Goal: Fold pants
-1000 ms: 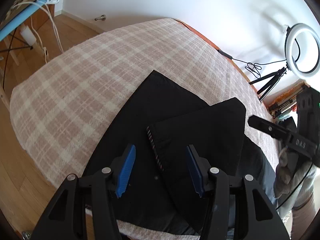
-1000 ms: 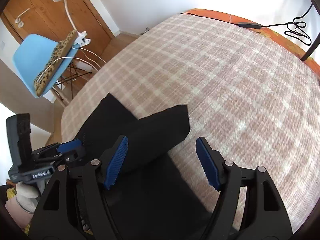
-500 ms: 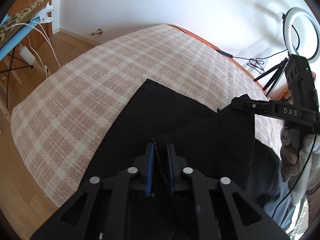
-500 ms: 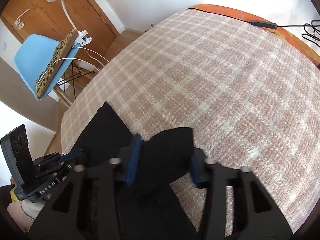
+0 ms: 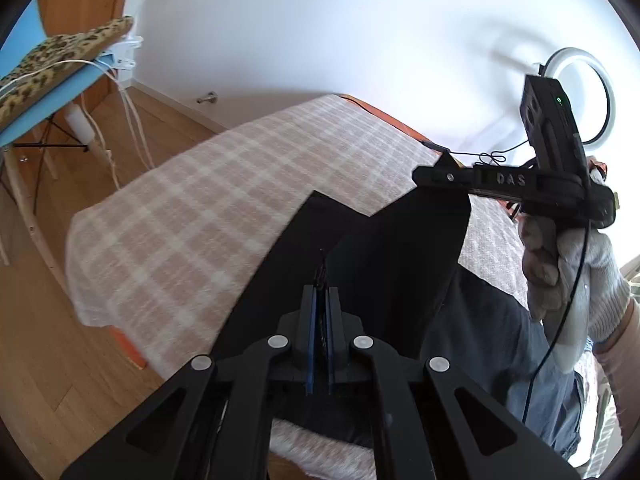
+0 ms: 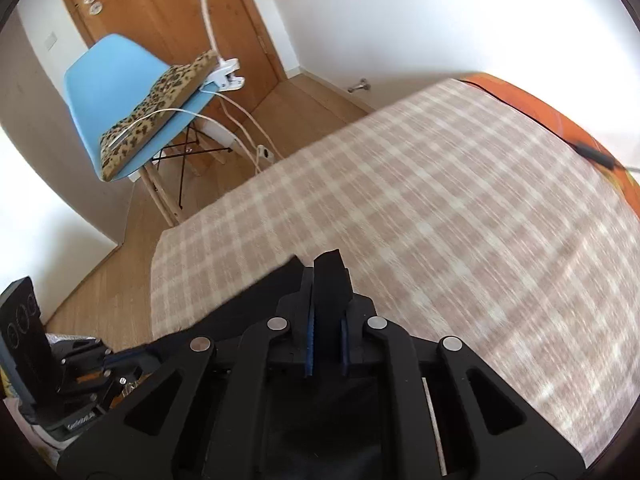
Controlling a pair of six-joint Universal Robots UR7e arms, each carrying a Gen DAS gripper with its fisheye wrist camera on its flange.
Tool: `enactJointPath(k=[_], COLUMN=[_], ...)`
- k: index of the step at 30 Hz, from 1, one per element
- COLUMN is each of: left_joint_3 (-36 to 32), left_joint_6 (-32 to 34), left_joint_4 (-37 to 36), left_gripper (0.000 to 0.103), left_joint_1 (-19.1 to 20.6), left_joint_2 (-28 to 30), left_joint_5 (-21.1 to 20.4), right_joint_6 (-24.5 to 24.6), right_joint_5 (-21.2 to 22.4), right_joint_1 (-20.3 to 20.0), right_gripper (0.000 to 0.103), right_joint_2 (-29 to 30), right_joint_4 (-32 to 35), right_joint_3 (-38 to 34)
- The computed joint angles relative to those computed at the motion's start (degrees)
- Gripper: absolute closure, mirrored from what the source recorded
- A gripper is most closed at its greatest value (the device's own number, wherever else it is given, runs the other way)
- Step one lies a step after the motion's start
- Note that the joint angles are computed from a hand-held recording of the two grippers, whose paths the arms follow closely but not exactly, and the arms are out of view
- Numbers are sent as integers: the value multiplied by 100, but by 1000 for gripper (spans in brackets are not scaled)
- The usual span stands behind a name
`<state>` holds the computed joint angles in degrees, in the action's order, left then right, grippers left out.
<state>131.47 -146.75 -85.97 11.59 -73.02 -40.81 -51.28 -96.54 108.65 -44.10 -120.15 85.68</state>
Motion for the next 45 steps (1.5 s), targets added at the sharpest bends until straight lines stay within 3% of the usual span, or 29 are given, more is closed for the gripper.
enactJointPath(k=[5,12,15,17,24,29,33,40,42,45], left_joint_3=[256,676,671,640,464,-39,41,-8,95,147], left_joint_6=[-806,-1370,-1331,-1336,-1141,-745,-341,-59,8,214], left_joint_4=[95,-80,-82,-60,36,621,373,426,248,-8], left_gripper=[102,103,103,103,102,101,101,101,101,101], left_joint_1=[-424,-706,-729,-754,-642,-545,-528,-622,-667,-646], left_joint_2=[-115,-469,-439,-374,-227,122,-17,15,-114,-152], left_joint_5=[-396,-738,-823,-906,-1200,-1297,-1249,-1401,-1382,-1279], right_joint_6=[-236,-263,-37,-21,22,54,163,40,266,442], right_joint_5=[-125,-625,-626,-575,-229,-116,-125,-509,-715,-725], right_joint_1=[274,419,356,309,54,-329,-775,-1626,-1798,-2097], right_gripper=[93,90,58,54,52,43,42,36,35,25], right_joint_2=[234,589,556,437,-397,-1312,-2040,-3090,-3291,-3525], right_joint_4=[-301,-871,-973,-1069,-709,-287,-44,-340,-449,-618], right_joint_3=[258,567,565,583,520,542,518,739,771,735])
